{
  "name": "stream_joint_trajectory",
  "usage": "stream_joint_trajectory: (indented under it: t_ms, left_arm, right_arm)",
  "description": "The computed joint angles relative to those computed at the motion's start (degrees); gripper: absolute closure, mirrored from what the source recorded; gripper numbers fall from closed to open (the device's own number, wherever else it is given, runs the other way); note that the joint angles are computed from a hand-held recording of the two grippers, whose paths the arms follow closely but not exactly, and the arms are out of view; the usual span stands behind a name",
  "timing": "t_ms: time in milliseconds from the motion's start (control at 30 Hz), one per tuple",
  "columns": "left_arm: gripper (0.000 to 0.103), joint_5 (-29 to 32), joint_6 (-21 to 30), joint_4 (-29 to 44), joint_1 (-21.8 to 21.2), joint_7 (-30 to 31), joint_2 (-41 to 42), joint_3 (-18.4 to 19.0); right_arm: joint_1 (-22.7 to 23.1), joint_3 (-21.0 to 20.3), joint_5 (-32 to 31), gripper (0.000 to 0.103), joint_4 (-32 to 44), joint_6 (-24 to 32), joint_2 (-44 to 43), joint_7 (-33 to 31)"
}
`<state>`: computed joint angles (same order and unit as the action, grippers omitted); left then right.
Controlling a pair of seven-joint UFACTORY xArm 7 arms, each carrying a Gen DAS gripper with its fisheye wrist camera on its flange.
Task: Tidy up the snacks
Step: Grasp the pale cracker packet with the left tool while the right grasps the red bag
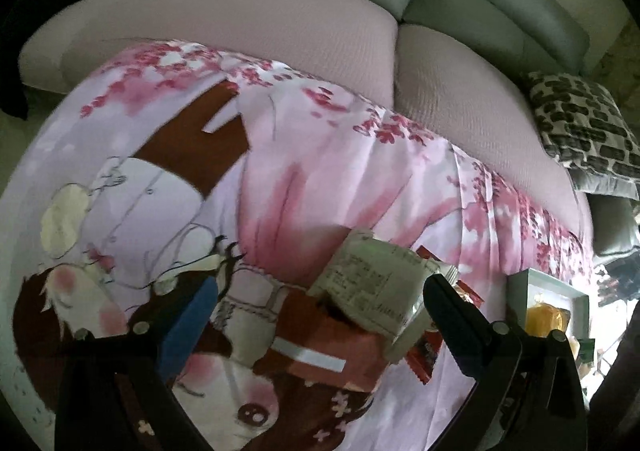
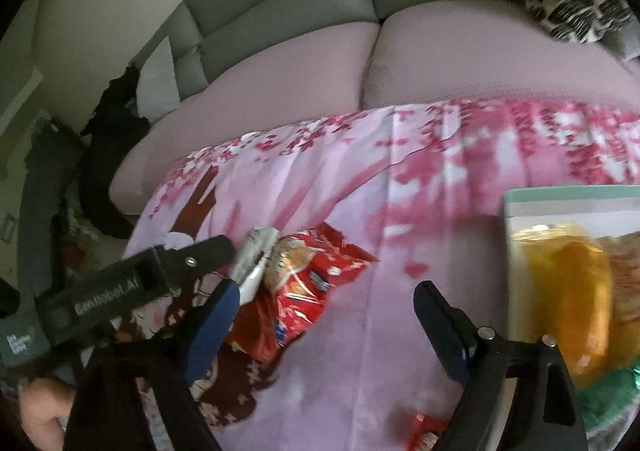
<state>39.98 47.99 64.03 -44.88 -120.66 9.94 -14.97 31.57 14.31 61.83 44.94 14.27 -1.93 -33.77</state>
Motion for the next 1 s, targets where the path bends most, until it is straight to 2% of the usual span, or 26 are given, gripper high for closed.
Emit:
stream_joint_trajectory:
  t_ms: [233,333,433,533,600,667,1000]
  left_arm:
    - [0.001,1.4,-5.4,-1.5,1.1,0.9,0.5,1.1]
    - [0.001,1.2,-6.2,-2.1,1.3,0.8,0.3,1.2]
    - [0.001,0.6,-6.7,-2.6,1.7,1.1,0.2,1.2]
    - [0.001,-0.1,-8.2,-3.7,2.2,0.9,-0.1,1.3]
    - [0.001,-0.2,-8.6,-3.9,2.3,0.9,-0.1,1.4]
    - [0.001,-0.5,-8.6,-3.8,2.3,1.1,0.1,1.3]
    - [0.001,-0.6,-9.9,-4.0,2.6,2.7,0.3,1.6]
  right_arm:
    - [-1.0,1.5,4.8,0.019,4.2,3.1,5.3,-3.8]
    - [-1.9,2.3,6.6,0.021,5.4,4.1,7.2,-5.0]
    - [-2.6,3.0,9.2,0.032,6.0,4.9,8.0,-7.0]
    - [-2.7,3.3,9.0,0.04,6.5,4.7,8.6,-6.6]
    - [-2.9,3.6,10.5,0.055,6.5,4.6,8.7,-7.7]
    - [-2.8,3.6,10.0,0.062,6.2,4.1,8.8,-7.3]
    - [-3.5,2.6,14.7,0.066,4.3,5.5,7.1,-10.3]
